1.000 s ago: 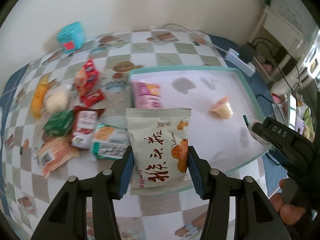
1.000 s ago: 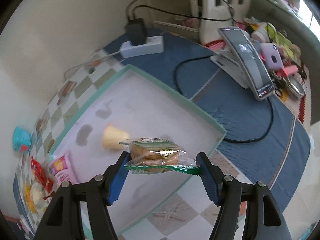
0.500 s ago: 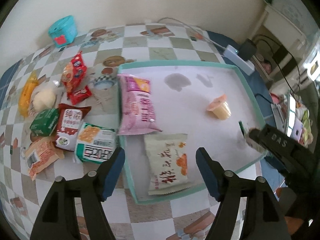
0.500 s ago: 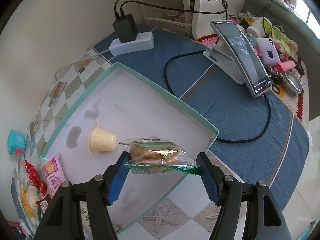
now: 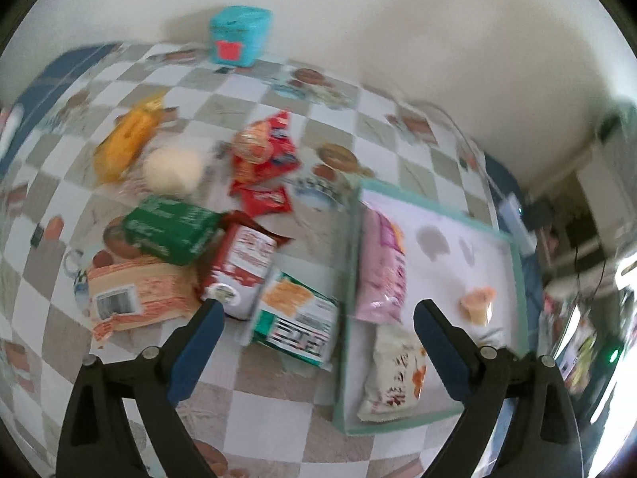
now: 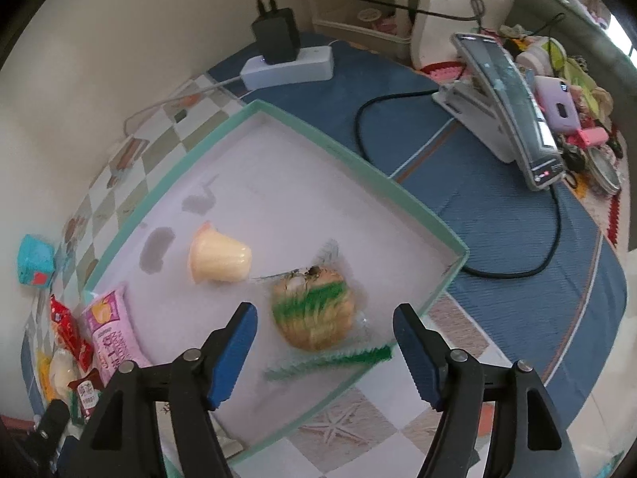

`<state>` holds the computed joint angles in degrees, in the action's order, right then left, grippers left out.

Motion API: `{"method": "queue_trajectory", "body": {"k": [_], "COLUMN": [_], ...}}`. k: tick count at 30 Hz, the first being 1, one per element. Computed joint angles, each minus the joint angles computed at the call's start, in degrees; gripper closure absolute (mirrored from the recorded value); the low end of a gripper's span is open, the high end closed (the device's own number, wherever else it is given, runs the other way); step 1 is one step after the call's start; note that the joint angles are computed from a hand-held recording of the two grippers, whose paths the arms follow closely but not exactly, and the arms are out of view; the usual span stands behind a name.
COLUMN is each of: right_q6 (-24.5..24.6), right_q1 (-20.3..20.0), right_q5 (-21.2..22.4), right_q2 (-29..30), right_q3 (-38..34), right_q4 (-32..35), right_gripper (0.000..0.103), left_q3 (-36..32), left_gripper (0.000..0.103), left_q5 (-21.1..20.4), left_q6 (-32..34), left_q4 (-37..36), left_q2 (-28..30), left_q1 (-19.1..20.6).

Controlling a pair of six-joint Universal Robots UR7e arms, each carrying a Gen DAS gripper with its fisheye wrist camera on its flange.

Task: Organize snacks
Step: 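Carry both snacks into the white tray and open both grippers, then move both grippers back toward the remaining snacks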

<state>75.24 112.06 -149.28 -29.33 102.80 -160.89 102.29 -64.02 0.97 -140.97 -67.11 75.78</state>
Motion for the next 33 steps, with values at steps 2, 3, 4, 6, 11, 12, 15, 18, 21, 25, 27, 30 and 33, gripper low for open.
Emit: {"method": "queue_trajectory", "body": {"k": [2,3,4,6,11,12,15,18,21,25,27,30,33], "right_q6": [-1.4,-1.9,-2.5,-3.4,-8.7,-10.0,-14.7,-21.0,-27.6,-32.8,-35.4,-38.8,-44.5], "right_q1": [0.0,-0.1,0.0,0.0,0.3,0.5,0.9,1.5,1.8,2.4,2.7,3.4,4.8], "right_q5": [0.3,0.5,0.5,0.5,0.8,0.5,0.6,0.7,2.2,3.9,4.5,4.9,2.4], "right_q2": [0.4,0.6,0.8,1.1,2.5,2.9,4.2,6.1,8.1,9.8,10.5,11.5,13.4], "right_q3": [-0.2,-0.2,-0.3,-0.7,-1.5,-1.8,-2.9,-4.2,-5.3,-7.5,-8.6,-10.3,-13.5], "right_q4": [-1.4,-2.0,-2.7,-2.8,-7.9,-9.0,-13.3,-19.8,-28.1,-31.5,-32.5,-33.5,-34.5], "right_gripper": [0.023,0.017,0.015,0.015,0.004,0.0,0.0,0.0,0.0,0.0,0.0,0.0,0.0], "left_q3": [-1.2,-1.7,-1.8,-2.3,-3.6,-3.4,-2.9,-1.5,-1.1,-1.6,-2.5,-3.4,-4.0], "left_gripper": [0.006,0.006,0.006,0.005,0.005,0.005,0.005,0.005,0.005,0.005,0.005,0.005,0.005], "left_q5": [-1.2,-1.8,-2.1,-2.6,-3.8,-2.9,0.2,6.9,10.4,12.0,11.9,11.9,12.6], "left_q6": [-1.2,-1.8,-2.0,-2.4,-3.6,-3.5,-1.9,1.2,2.6,1.9,1.0,-0.2,-1.1], "left_q4": [0.2,-0.1,-0.5,-1.6,-2.2,-3.0,-5.0,-9.6,-12.1,-12.6,-10.6,-8.3,-7.8], "left_q2": [-0.1,-0.3,-0.5,-0.8,-1.2,-1.4,-1.9,-2.1,-2.3,-2.2,-2.0,-2.1,-2.2], "left_q1": [1.2,1.8,2.2,3.1,4.4,4.4,3.9,2.7,2.5,3.1,3.7,4.4,4.8]}}
